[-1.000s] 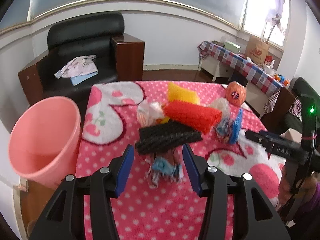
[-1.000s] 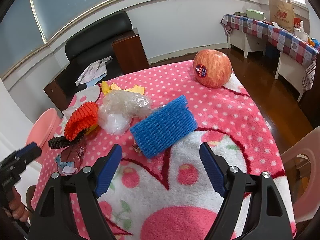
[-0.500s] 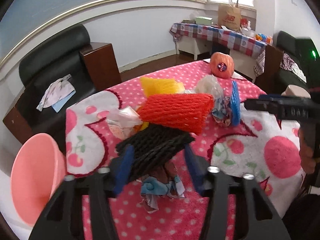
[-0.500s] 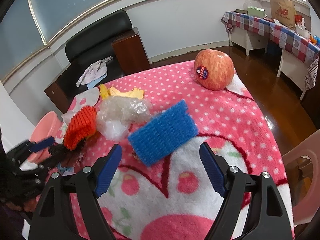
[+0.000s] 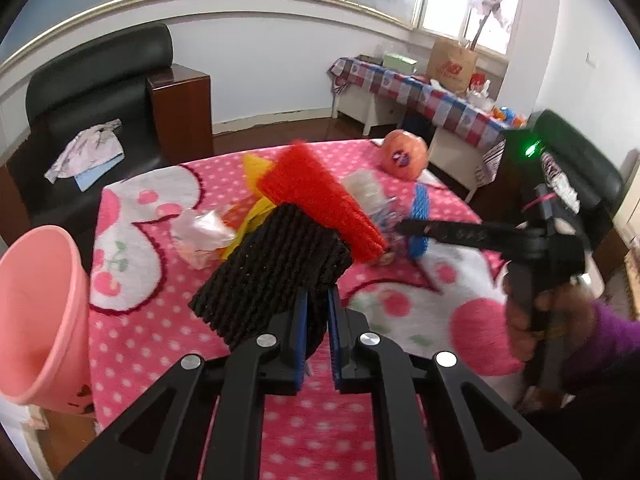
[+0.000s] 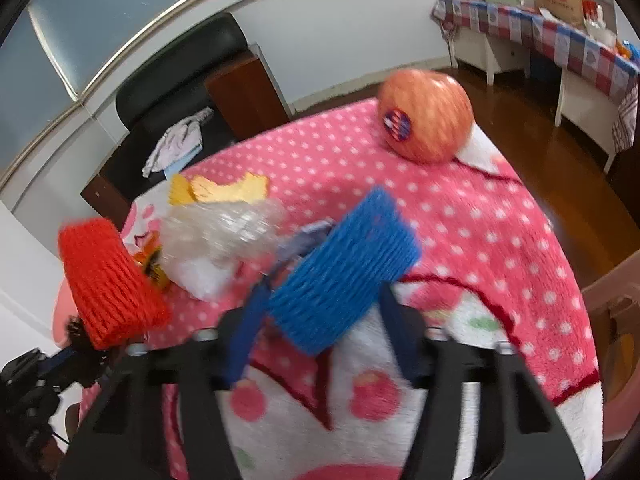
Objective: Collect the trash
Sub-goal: 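Grasp the black foam net with the left tool while the right tool grasps the blue foam net, then carry both foam nets to the pink bucket and open both tools to drop them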
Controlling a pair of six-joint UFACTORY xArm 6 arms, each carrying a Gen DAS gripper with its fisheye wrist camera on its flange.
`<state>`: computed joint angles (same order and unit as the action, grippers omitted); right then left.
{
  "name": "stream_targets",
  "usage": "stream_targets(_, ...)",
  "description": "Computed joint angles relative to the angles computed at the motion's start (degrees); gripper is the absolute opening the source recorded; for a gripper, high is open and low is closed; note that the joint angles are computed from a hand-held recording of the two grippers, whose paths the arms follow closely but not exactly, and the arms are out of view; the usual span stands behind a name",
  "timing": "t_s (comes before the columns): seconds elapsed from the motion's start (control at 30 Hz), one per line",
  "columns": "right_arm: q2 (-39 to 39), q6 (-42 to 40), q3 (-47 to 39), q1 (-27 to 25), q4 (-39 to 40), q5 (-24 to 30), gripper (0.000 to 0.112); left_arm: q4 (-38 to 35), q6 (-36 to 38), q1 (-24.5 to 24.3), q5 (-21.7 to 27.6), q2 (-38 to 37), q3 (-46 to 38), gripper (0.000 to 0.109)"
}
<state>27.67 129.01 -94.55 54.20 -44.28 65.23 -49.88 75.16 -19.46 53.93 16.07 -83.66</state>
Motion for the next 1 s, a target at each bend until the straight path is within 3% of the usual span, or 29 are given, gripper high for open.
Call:
stream_targets(0.07, -1.7, 1.8, 3.1, 0.3, 0.0, -1.7, 0.019, 0.0, -0.2, -0.5, -0.8, -1.7, 1.7, 0.009)
stream_targets(0.17, -4.0, 4.4, 6.5, 1.7, -1.1, -1.4, 0.015, -0.3, -0.5, -1.1, -1.4, -3.6, 3.3, 0.009)
stream_targets(0.5, -8.8, 6.2, 11.5, 5.3, -7.7, -0.7, 0.015, -3.2, -2.9, -1.7, -1.9, -8.5, 5.4, 0.009)
stream_targets(0.83, -8.3, 1.3, 9.8, 4.0, -11.5, -3.6, 0.015, -6.0, -4.2, -1.5, -10.4, -11.9, 7.4, 0.009)
stream_targets(1.0, -7.5, -0.1, 7.6, 4.1, -11.8, -2.6, 0.015, -5.1, -6.1, -0.8, -13.5, -10.2, 6.0, 0.009)
